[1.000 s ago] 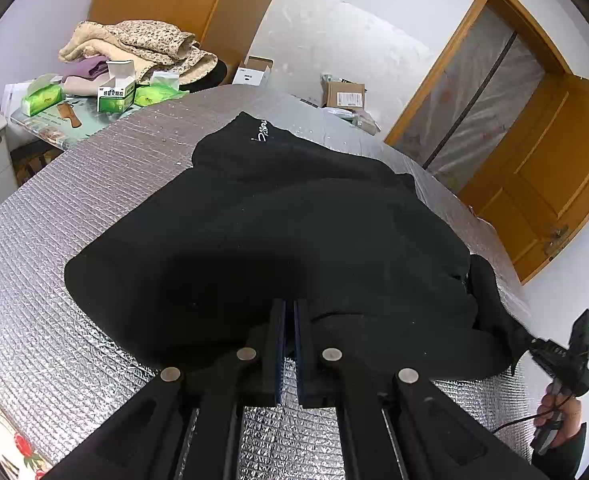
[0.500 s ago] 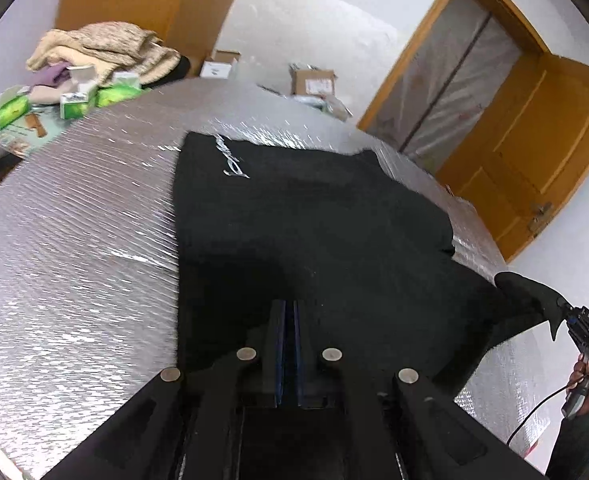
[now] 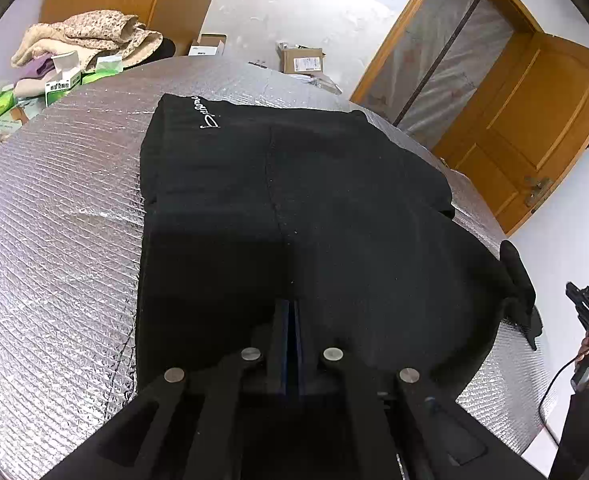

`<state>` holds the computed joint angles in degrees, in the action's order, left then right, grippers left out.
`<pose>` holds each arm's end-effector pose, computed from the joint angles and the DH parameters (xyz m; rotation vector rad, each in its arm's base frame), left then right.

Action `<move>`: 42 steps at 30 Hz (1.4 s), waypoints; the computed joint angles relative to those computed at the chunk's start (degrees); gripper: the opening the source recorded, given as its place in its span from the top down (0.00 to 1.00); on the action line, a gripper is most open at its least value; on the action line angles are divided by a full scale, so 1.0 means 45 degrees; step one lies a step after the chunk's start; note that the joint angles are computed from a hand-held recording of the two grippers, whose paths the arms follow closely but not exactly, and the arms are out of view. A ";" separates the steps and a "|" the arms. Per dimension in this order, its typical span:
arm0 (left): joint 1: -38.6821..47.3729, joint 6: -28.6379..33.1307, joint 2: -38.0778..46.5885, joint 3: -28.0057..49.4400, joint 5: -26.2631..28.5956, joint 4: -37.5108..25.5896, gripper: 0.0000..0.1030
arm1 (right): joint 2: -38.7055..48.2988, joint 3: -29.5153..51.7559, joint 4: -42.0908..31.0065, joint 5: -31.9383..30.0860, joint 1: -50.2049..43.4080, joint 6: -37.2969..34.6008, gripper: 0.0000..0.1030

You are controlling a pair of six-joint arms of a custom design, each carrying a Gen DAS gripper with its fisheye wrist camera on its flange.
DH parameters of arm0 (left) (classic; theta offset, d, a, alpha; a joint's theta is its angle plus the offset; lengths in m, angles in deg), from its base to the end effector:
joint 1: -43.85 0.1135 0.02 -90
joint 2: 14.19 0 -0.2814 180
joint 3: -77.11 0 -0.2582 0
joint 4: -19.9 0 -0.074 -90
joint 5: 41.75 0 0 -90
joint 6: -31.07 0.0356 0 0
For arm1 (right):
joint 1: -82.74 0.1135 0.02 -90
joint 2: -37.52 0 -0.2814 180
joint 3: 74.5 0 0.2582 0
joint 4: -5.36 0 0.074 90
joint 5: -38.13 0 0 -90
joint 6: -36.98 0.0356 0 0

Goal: Fold clothes

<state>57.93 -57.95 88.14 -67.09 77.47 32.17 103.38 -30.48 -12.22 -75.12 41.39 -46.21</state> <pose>0.2412 0.0426 0.0663 -0.0738 2.4211 -0.5218 0.1797 -0.1394 0.2065 0.6980 2.0826 0.1228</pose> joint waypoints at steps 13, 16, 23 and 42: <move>0.3574 0.1137 -0.2949 -0.1896 0.1071 -0.0371 0.97 | 0.0089 -0.3110 0.2694 0.1331 0.7570 -0.0733 0.59; 0.4775 0.1576 -0.3315 -0.1981 0.1391 -0.0982 0.94 | 0.1227 -0.2976 0.3788 0.1726 0.9153 -0.0259 0.59; 0.5776 0.2336 -0.2733 -0.1667 0.2876 -0.3015 0.77 | 0.2000 -0.2570 0.4535 0.1647 1.0244 0.0419 0.58; 0.5216 -0.0268 -0.1491 -0.0835 0.1800 -0.2086 0.93 | 0.2042 -0.2876 0.4710 0.1550 1.0970 0.0745 0.54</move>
